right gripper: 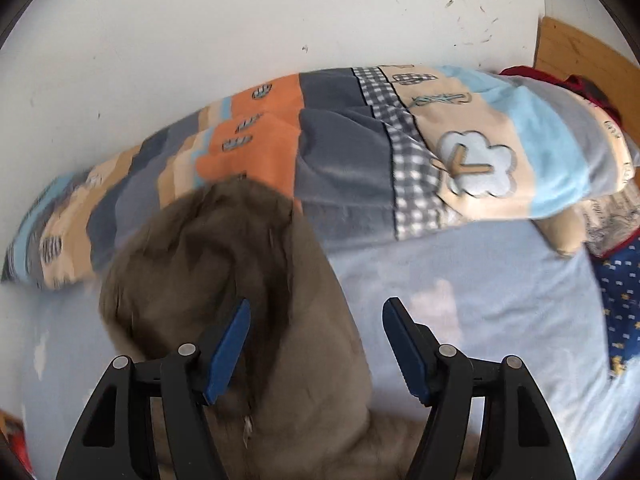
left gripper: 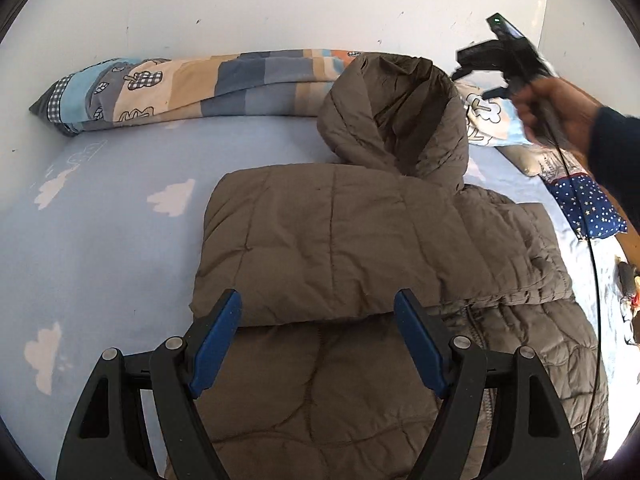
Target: Fold large clothes
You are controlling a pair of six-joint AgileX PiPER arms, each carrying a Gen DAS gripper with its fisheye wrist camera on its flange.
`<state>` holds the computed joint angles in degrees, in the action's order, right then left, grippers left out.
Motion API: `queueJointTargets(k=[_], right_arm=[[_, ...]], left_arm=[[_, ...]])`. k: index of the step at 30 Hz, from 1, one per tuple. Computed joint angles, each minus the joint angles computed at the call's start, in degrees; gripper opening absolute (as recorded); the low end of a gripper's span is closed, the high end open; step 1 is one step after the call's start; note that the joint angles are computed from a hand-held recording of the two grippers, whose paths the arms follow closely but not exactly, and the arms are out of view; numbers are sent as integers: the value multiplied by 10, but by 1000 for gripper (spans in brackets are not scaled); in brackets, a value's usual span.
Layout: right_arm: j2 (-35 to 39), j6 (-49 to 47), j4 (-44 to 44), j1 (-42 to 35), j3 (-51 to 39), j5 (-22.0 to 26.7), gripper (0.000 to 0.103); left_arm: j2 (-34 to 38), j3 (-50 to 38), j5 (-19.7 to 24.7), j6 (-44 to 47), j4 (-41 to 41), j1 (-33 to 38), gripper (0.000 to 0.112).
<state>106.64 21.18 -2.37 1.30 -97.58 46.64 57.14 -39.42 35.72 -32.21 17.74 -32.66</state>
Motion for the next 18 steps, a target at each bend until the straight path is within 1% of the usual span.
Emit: queueJointTargets(k=[2, 3, 4, 5, 6, 7, 10, 12, 14, 17, 18], right_arm=[[46, 6, -8, 4, -59, 18, 72], [71, 3, -11, 8, -90, 29, 51], [92, 1, -16, 12, -118, 45, 12], [104, 1, -24, 18, -133, 61, 8], [102, 10, -43, 25, -129, 60, 8], [86, 12, -48, 29, -103, 38, 8], [30, 26, -74, 44, -39, 11, 8], [-25, 31, -84, 55, 16, -10, 7], [-103, 31, -91, 69, 89, -26, 7], [-207, 26, -107, 91, 175, -28, 7], [-259, 13, -102, 98, 216, -32, 7]], left_arm=[[1, 2, -6, 10, -8, 8, 78], [2, 2, -9, 21, -19, 15, 78], [4, 2, -10, 26, -26, 17, 78], [5, 3, -15, 42, -43, 26, 78], [7, 4, -20, 64, -67, 39, 78], [11, 3, -19, 70, -75, 44, 78], [12, -1, -17, 74, -88, 53, 78], [3, -4, -12, 66, -86, 47, 78], [-12, -7, -3, 59, -83, 34, 78], [-34, -16, 10, 82, -116, 34, 78], [-43, -18, 14, 82, -121, 34, 78]])
